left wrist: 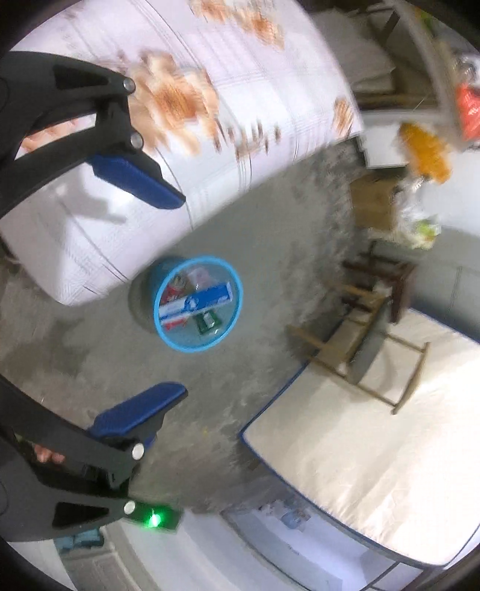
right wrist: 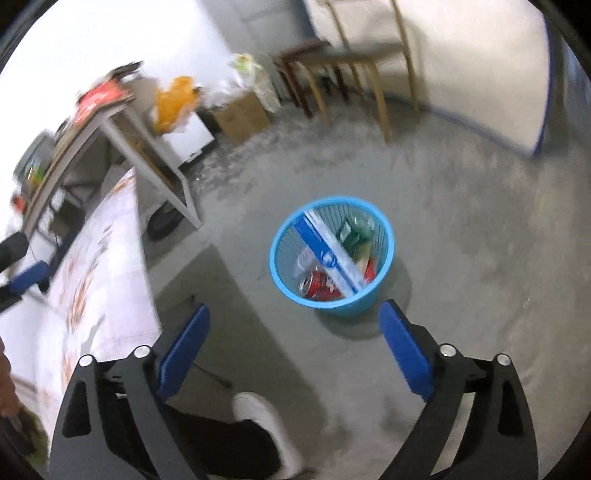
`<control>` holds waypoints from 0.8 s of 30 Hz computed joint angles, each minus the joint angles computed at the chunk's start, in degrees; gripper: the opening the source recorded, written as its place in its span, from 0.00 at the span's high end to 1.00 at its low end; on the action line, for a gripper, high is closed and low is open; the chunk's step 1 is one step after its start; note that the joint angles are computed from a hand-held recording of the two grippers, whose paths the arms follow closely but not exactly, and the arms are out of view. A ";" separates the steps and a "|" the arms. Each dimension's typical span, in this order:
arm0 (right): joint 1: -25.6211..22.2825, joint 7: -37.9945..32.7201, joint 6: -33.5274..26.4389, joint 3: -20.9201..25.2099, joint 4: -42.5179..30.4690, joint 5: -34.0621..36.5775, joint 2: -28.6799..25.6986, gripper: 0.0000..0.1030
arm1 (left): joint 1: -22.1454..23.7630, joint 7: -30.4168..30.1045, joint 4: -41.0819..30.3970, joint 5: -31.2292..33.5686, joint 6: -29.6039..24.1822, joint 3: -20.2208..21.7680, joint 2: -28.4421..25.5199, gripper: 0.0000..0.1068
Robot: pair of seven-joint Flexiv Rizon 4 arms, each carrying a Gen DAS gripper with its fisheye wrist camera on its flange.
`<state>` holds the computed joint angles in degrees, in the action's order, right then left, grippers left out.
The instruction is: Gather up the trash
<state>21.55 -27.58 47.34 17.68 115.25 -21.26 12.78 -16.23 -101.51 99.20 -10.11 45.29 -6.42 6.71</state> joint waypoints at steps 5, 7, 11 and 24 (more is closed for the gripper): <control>0.58 0.87 -5.53 4.46 -2.16 -10.84 3.42 0.06 | 1.56 -10.46 4.85 8.96 -2.81 -1.55 10.33 0.12; 1.25 0.21 -7.70 5.87 -3.20 -14.27 3.97 0.06 | 3.57 -15.29 5.37 14.10 -5.80 -3.60 14.14 0.12; 3.19 -0.72 -9.78 7.32 -4.61 -15.79 4.18 0.06 | 7.47 -22.00 5.68 22.42 -11.06 -7.78 20.15 0.12; 9.55 2.06 -23.32 9.82 -9.58 -18.67 -0.55 0.06 | 10.34 -28.05 7.45 25.96 -29.79 -11.86 27.41 0.12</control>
